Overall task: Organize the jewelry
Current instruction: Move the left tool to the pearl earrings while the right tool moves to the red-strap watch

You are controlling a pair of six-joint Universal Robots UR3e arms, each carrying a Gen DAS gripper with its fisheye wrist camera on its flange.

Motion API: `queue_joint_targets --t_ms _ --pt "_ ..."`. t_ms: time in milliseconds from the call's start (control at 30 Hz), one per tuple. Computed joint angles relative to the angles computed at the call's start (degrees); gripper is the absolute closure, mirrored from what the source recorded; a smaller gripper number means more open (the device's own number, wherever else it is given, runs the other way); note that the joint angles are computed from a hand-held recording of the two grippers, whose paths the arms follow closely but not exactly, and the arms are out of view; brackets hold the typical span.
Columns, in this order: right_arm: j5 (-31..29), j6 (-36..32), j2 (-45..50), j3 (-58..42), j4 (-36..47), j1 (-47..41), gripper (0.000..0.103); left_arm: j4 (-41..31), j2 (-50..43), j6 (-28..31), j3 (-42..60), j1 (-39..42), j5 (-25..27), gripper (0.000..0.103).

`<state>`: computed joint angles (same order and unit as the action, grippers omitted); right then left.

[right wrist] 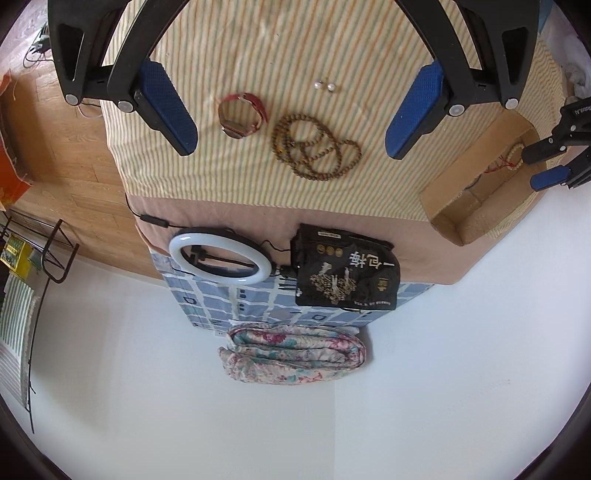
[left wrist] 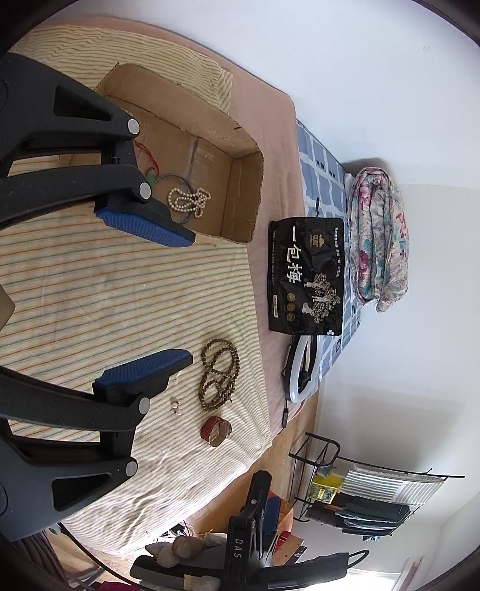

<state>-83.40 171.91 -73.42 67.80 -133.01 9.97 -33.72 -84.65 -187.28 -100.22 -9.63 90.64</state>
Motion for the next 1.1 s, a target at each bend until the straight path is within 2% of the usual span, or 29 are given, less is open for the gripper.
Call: queue_joint_targets --t_ms 333,600,767,800,833,933,1100 --pt "2.53 -1.19 -6.19 14.98 -5.26 -7.45 0.000 0.65 -9.43 -0.80 6.50 -5.03 0.35 0.044" --pt "4.41 -0.69 -3.98 16.67 -7.24 -11.27 0.004 1.83 -18.70 -0.18 12.27 -8.55 -1.13 0.044" --pt "5.63 0.22 -0.17 14.92 -6.63 -12.63 0.014 2.08 -25.58 0.79 17.10 -10.47 -3.04 0.044" --pt "5.95 0.37 0.61 14.59 -6.53 -12.82 0.016 2.44 -26.77 1.11 17.84 -10.75 -3.30 0.046" --pt "6.36 0.53 1.50 14.08 -6.36 -13.04 0.018 2.44 -28.06 1.46 18.82 -10.96 -3.66 0.054" --pt "7.42 1.20 3.91 12.65 -5.92 -13.49 0.024 1.05 -31.95 1.74 22.26 -10.94 -5.38 0.067" --pt "9.44 1.75 8.40 7.79 -2.63 -13.86 0.038 -0.29 -37.61 1.95 27.64 -11.44 -6.72 0.075"
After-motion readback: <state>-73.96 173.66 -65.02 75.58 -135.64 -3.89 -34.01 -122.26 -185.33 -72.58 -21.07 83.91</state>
